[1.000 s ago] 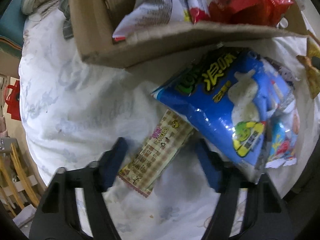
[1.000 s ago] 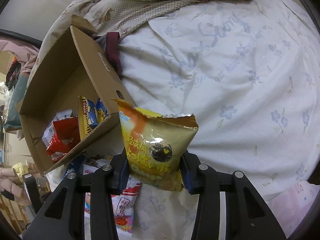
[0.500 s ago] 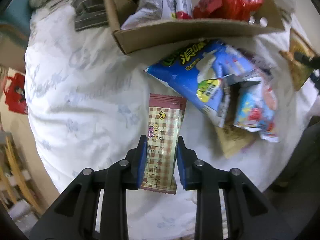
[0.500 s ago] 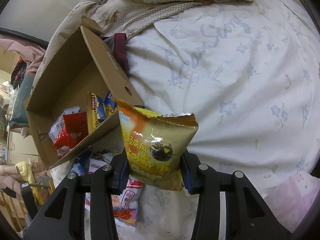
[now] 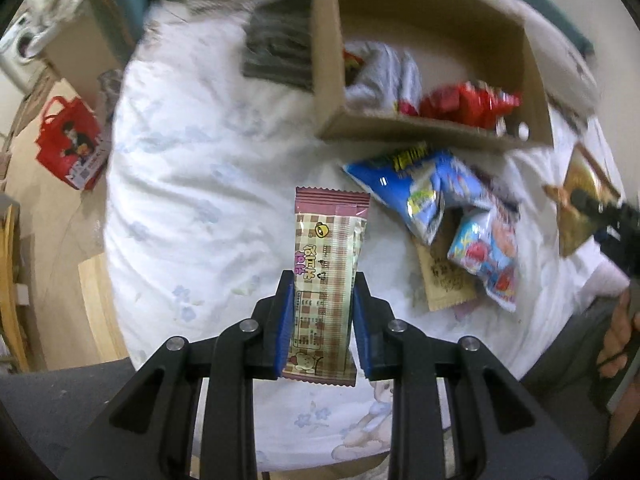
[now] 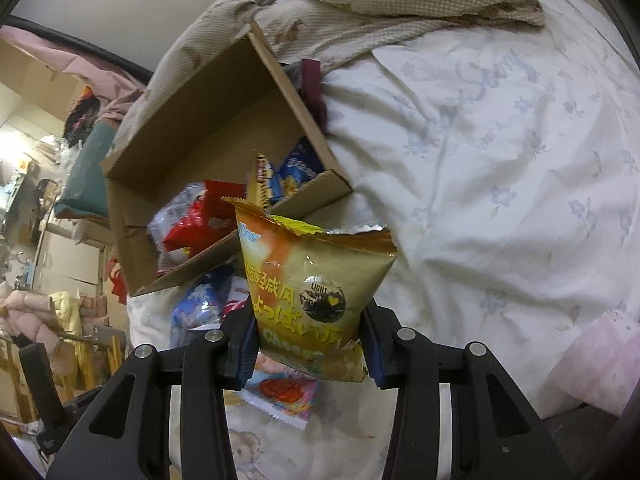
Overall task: Organize snacks
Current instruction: 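Grasp the yellow chip bag with the right tool while the left tool grasps the checkered bar, then carry both snacks into the cardboard box and open both tools to release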
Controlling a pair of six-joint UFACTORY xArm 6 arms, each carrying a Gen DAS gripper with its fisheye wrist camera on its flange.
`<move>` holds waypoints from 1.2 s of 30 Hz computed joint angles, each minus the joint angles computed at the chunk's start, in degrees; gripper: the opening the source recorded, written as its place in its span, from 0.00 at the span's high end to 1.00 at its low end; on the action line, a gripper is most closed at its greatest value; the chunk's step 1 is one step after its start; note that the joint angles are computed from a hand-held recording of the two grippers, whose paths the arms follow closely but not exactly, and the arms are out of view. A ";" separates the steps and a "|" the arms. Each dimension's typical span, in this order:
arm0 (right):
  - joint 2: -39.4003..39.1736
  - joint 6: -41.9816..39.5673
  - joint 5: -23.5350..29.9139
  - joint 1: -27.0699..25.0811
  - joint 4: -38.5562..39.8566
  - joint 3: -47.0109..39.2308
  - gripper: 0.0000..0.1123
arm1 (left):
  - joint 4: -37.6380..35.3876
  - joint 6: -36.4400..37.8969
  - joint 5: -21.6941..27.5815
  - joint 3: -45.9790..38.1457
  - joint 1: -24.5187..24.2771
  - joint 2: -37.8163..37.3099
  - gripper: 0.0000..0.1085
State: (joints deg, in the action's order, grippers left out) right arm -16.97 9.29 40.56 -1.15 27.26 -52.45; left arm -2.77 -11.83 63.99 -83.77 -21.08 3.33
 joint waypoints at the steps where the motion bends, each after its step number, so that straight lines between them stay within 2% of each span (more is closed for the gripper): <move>1: -0.48 -0.05 -0.51 0.21 -0.18 0.34 0.60 | 1.10 -1.53 -1.48 0.54 -0.36 -0.53 0.79; 10: -5.02 -6.48 -6.22 2.09 6.80 2.58 0.60 | 4.71 -7.45 -11.00 0.67 -1.80 -1.13 0.79; 15: -6.81 -7.57 -8.47 3.00 6.10 2.94 0.60 | 4.38 -8.50 -13.06 0.36 -1.73 -1.87 0.79; 20: -7.36 -9.13 -11.49 2.92 8.85 2.53 0.60 | 4.54 -8.31 -13.34 -3.06 -1.81 -0.33 0.79; 24: -4.33 -8.34 -8.95 1.98 6.95 -0.30 0.60 | 5.65 -8.24 -13.67 -6.40 -2.00 2.08 0.79; 26: -2.07 -9.62 -6.97 1.25 9.74 -2.21 0.60 | 4.91 -7.71 -12.86 -8.58 -1.93 3.87 0.79; 30: 1.31 -10.33 -5.33 1.11 10.56 -5.36 0.60 | 3.15 -6.40 -10.81 -14.34 -2.10 8.43 0.79; 36: 7.81 -12.04 -4.74 2.21 8.02 -12.62 0.60 | 4.05 -4.97 -7.83 -27.12 -3.33 18.01 0.79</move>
State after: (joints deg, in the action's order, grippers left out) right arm -9.16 -2.75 35.82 1.06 35.28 -65.06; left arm 1.27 -16.80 56.16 -110.89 -24.40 21.35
